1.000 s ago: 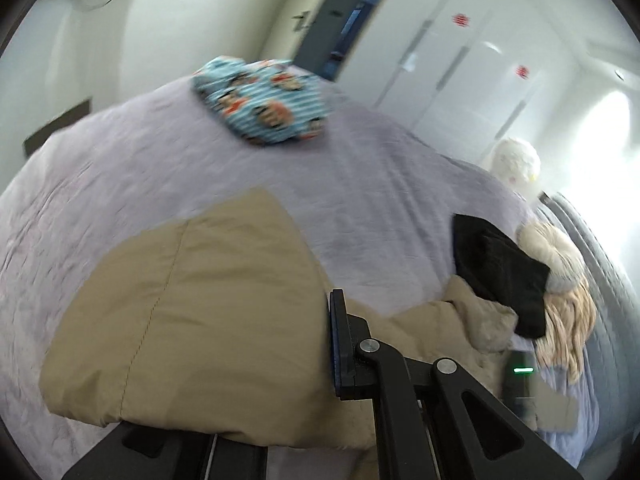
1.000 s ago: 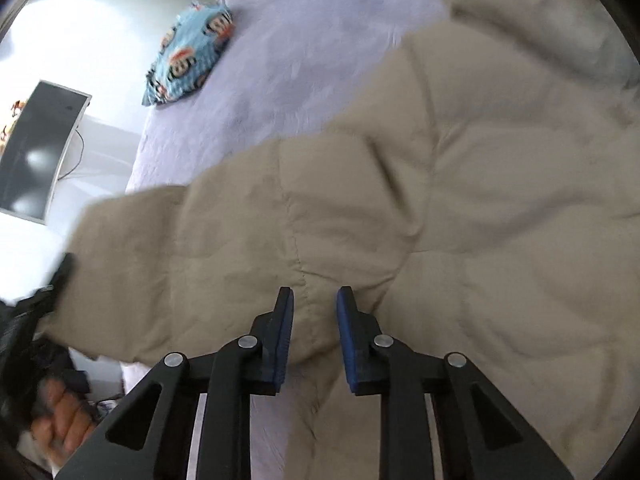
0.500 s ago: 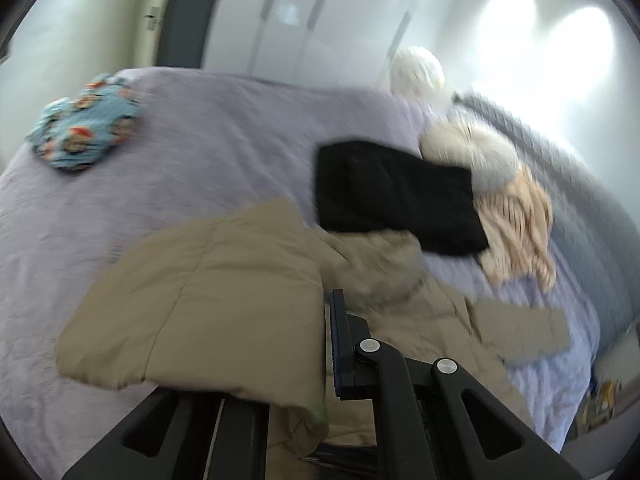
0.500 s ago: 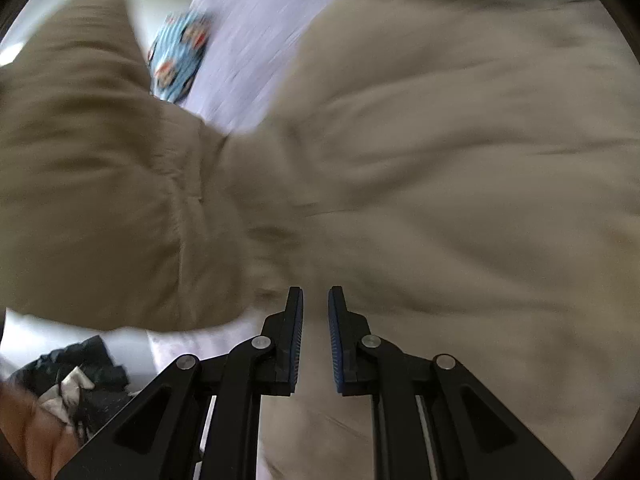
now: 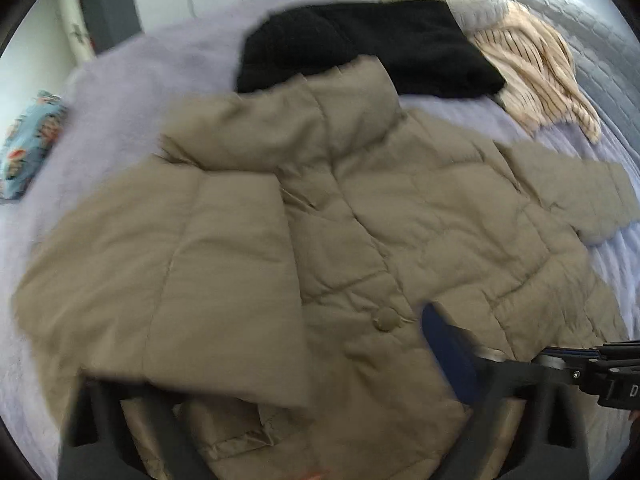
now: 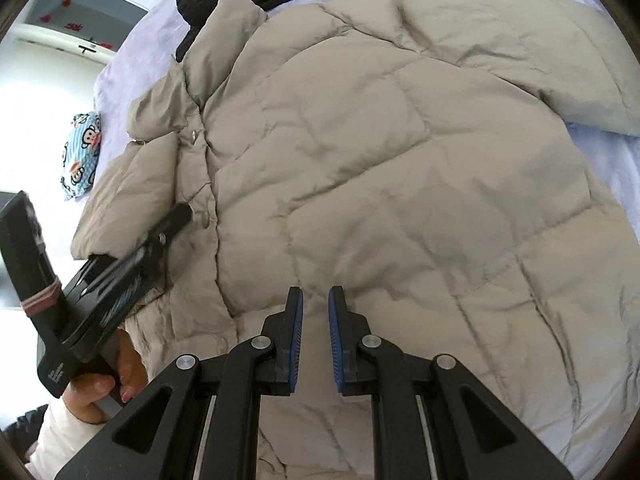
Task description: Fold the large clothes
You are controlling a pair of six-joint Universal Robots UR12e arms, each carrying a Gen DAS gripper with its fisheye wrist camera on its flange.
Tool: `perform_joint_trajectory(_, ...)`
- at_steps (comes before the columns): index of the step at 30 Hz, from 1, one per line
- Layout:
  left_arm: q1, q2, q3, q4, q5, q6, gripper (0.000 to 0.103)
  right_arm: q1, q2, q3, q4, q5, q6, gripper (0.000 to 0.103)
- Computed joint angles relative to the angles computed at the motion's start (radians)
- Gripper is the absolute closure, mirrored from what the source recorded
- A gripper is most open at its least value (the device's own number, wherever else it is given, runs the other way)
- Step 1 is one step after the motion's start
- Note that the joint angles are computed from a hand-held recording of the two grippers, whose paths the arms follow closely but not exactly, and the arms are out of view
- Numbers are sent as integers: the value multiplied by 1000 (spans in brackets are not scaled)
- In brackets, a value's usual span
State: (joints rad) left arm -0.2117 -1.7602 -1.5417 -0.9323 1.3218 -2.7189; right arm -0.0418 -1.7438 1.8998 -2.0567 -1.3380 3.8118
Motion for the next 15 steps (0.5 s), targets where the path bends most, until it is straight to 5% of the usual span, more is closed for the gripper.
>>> perform_joint_trajectory(3, 29, 29, -4, -20, -18, -18, 3, 20, 26, -38, 21, -49, -36, 69)
perform_joint_trajectory(5, 70, 41, -2, -27, -70, -38, 3, 41, 24, -50, 14, -95, -74, 31)
perform_joint_trajectory(8, 142, 76, -23, 4, -97, -115, 3, 92, 60, -108, -31, -156, -182, 29)
perform_joint_trajectory(12, 214, 74, -25, -51, -21, -206, 3, 186, 147, -208, -63, -239, -394, 27)
perform_joint_trajectory(15, 240, 60, -36, -90, 22, -279, 3, 273, 226, -275, -62, -370, -552, 27)
